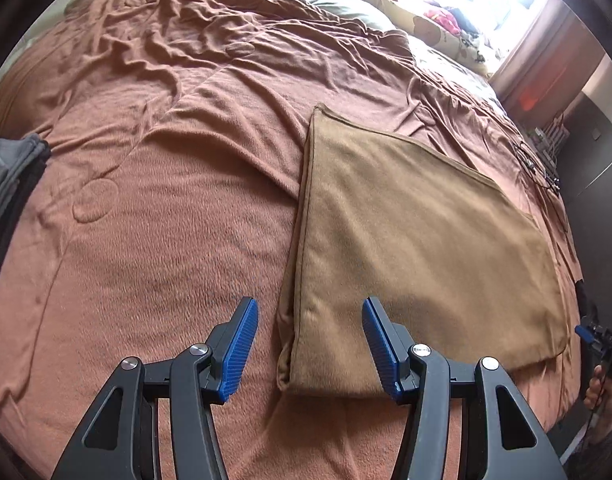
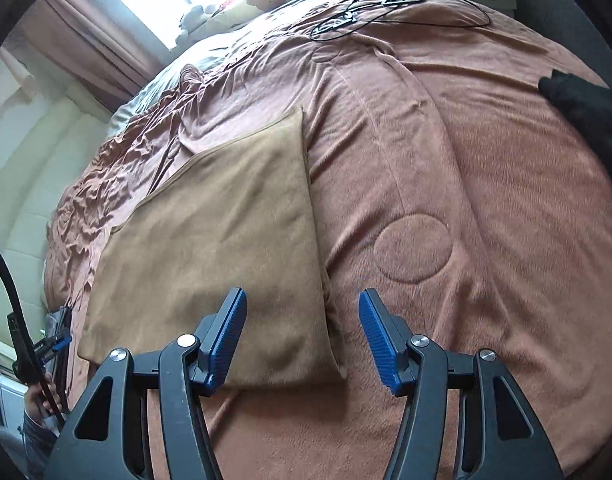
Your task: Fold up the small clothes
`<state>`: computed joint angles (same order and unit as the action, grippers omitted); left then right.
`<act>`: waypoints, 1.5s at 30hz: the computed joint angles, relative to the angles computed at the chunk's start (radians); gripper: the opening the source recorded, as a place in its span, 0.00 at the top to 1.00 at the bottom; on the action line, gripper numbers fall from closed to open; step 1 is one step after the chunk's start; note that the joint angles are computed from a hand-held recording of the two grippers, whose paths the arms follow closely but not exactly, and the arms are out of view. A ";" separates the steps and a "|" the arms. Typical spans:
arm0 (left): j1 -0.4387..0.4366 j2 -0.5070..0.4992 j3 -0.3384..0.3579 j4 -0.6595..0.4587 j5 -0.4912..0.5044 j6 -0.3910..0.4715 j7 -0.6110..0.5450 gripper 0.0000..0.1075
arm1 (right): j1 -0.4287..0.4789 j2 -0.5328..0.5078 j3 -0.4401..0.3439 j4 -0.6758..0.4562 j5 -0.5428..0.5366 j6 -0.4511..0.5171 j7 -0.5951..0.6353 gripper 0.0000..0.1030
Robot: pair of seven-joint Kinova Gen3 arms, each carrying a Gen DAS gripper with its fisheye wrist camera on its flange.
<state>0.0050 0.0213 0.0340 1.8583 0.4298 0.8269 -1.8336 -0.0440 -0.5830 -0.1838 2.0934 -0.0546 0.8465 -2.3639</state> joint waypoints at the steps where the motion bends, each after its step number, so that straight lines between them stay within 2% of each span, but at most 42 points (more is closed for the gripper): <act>1: -0.003 -0.010 -0.003 0.017 0.010 -0.006 -0.005 0.48 | -0.008 -0.016 0.011 0.022 -0.015 -0.015 -0.004 0.45; 7: -0.016 -0.052 -0.029 0.103 0.087 -0.019 -0.053 0.48 | -0.005 -0.063 0.003 0.109 -0.070 -0.077 -0.049 0.45; 11: -0.035 -0.065 -0.058 0.155 0.174 -0.014 -0.108 0.48 | -0.023 -0.068 0.015 0.149 -0.106 -0.118 -0.061 0.45; 19: -0.072 -0.039 -0.071 0.215 0.321 0.006 -0.207 0.48 | -0.057 -0.087 0.038 0.252 -0.178 -0.283 -0.080 0.45; 22: -0.079 -0.026 -0.065 0.225 0.370 -0.006 -0.241 0.48 | -0.098 -0.084 0.068 0.296 -0.204 -0.363 -0.068 0.56; 28: -0.084 0.001 -0.047 0.244 0.405 -0.064 -0.252 0.48 | -0.099 -0.089 0.067 0.382 -0.240 -0.500 -0.096 0.57; 29: -0.082 0.001 -0.043 0.248 0.406 -0.082 -0.258 0.48 | -0.092 -0.086 0.065 0.387 -0.238 -0.508 -0.101 0.60; 35: -0.067 0.003 -0.029 0.250 0.364 -0.139 -0.239 0.57 | -0.040 -0.089 0.019 0.395 -0.214 -0.500 -0.134 0.75; 38: -0.060 -0.001 -0.025 0.256 0.349 -0.163 -0.225 0.65 | -0.013 -0.094 -0.014 0.386 -0.209 -0.489 -0.163 0.85; 39: -0.059 -0.001 -0.025 0.257 0.351 -0.164 -0.227 0.70 | -0.005 -0.098 -0.025 0.377 -0.204 -0.478 -0.171 0.90; 42: -0.072 -0.007 -0.038 0.264 0.385 -0.146 -0.263 0.90 | 0.003 -0.111 -0.040 0.354 -0.180 -0.444 -0.175 0.97; 45: -0.076 -0.025 -0.043 0.263 0.389 -0.140 -0.273 0.93 | 0.019 -0.140 -0.061 0.330 -0.159 -0.404 -0.182 0.98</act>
